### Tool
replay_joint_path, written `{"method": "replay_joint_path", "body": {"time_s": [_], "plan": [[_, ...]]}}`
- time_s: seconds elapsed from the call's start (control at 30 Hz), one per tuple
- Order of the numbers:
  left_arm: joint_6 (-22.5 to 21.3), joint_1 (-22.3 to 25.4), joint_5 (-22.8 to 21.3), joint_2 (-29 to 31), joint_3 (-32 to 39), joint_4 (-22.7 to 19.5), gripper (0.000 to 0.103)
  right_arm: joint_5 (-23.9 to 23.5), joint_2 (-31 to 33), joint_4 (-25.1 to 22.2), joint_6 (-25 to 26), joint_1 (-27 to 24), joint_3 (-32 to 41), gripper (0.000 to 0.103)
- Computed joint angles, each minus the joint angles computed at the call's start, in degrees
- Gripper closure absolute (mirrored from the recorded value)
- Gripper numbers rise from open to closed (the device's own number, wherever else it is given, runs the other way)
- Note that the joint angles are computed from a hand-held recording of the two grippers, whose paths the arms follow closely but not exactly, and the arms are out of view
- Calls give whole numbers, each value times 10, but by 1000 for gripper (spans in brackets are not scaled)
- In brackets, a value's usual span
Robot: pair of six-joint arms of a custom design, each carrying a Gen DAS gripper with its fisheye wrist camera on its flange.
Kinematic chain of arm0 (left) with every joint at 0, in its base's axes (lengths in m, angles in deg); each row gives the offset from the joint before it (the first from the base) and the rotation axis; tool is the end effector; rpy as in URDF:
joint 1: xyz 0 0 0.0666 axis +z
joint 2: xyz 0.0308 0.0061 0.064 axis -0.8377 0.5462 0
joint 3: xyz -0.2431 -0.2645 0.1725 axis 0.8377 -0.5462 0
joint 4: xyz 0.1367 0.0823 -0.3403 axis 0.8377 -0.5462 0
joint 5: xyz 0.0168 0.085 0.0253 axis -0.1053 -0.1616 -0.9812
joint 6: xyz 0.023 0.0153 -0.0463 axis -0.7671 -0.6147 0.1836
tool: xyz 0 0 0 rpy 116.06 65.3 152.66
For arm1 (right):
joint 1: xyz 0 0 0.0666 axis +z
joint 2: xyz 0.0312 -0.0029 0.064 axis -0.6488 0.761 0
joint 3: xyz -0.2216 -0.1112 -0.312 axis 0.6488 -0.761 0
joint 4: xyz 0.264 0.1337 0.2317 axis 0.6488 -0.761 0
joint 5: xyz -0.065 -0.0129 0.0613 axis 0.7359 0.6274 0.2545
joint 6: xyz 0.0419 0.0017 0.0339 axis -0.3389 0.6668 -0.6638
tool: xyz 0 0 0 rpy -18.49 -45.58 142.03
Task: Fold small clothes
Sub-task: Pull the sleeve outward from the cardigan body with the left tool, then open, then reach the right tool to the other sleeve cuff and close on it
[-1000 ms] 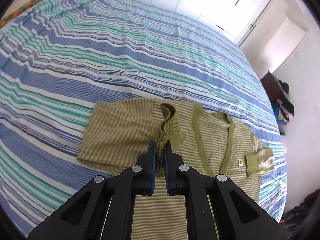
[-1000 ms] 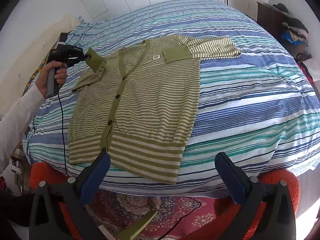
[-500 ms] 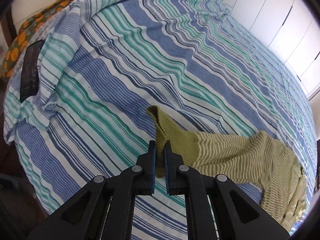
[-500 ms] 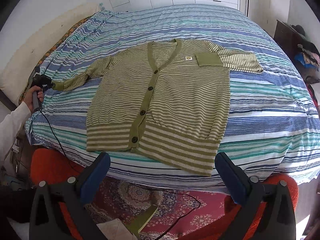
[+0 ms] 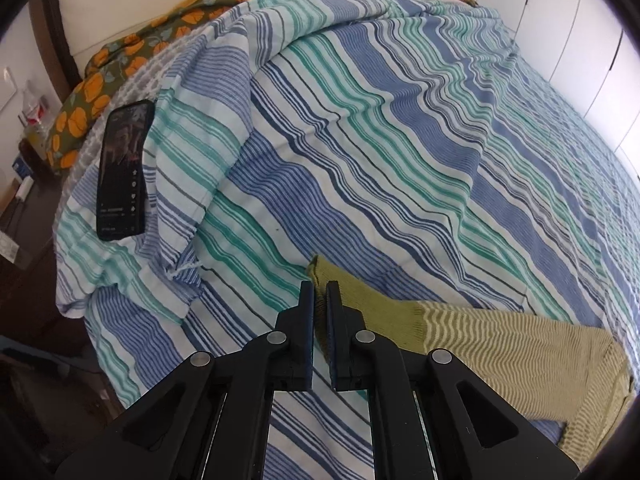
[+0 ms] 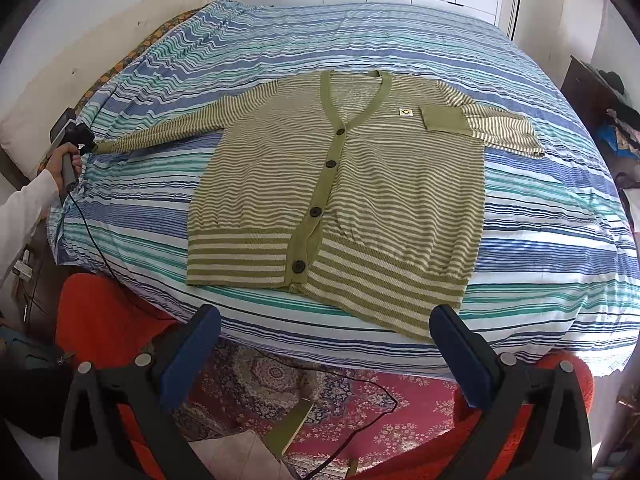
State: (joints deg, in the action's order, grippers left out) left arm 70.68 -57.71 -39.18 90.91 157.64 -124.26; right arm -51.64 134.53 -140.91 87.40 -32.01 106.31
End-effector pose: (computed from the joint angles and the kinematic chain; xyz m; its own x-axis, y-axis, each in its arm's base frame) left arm 0.6083 0.0038 0.3798 -0.5772 -0.6481 -0.4968 -0.7405 0.6719 -0.0161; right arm 0.3740 0.0581 0.4904 -0.8919 -0.1329 -0.4323 -0.1838 0.9798 0.0781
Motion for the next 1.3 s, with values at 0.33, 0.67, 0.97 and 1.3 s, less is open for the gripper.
{"method": "replay_joint_path", "body": {"time_s": [0.33,0.67,0.97,1.3], "plan": [[41,8,29,-27,-89,-8,87,1,10,-2,4,10,4,0],[-4,-140,-5,-147,-194,74,21,-24,0,35,3,2,-13,0],[104,-320,-15,-160,-242,121,16,31,151,209,216,-108,69,0],[106,-348,-67,-118,-246,54,16,98,476,90,352,-91,415,34]]}}
